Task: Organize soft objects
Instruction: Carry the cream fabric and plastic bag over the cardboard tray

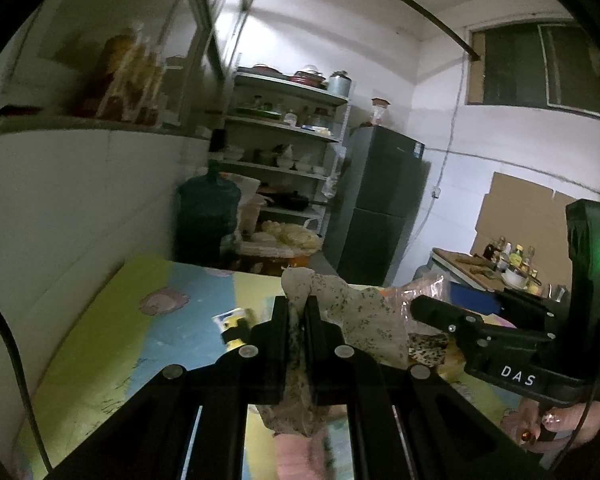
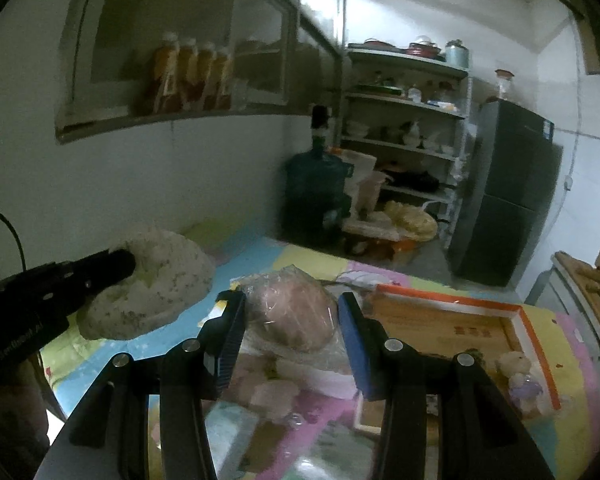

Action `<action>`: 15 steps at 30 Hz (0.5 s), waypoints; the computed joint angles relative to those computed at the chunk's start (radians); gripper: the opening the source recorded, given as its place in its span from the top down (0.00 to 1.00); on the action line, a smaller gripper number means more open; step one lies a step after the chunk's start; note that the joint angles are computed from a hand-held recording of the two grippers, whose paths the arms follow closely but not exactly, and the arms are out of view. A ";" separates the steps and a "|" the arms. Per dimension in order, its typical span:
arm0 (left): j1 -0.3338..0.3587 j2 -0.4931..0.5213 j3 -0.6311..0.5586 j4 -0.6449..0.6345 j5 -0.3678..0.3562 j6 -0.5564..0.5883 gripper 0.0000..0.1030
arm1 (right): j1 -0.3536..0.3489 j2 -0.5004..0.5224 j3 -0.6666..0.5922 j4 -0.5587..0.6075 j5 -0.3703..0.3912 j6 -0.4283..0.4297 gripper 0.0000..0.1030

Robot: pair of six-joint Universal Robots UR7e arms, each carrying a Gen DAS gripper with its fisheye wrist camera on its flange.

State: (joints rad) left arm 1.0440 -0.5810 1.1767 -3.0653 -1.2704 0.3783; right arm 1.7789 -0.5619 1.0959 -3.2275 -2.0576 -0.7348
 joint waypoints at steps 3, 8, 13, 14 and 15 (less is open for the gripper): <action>-0.009 0.015 -0.019 0.015 -0.007 0.006 0.93 | -0.008 -0.030 0.030 -0.023 0.008 0.006 0.53; -0.030 0.047 -0.065 0.063 -0.021 0.009 0.92 | -0.026 -0.076 0.072 -0.057 0.018 0.022 0.53; -0.045 0.089 -0.127 0.125 -0.055 -0.004 0.93 | -0.046 -0.123 0.116 -0.097 0.024 0.031 0.53; -0.049 0.099 -0.140 0.134 -0.055 -0.002 0.93 | -0.051 -0.132 0.123 -0.105 0.023 0.030 0.53; -0.054 0.108 -0.149 0.141 -0.055 -0.002 0.93 | -0.054 -0.138 0.123 -0.108 0.021 0.029 0.53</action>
State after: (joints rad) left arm 0.9901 -0.4735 1.0274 -2.9245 -1.3253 0.3763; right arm 1.7246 -0.6996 1.2189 -3.3352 -2.0362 -0.7056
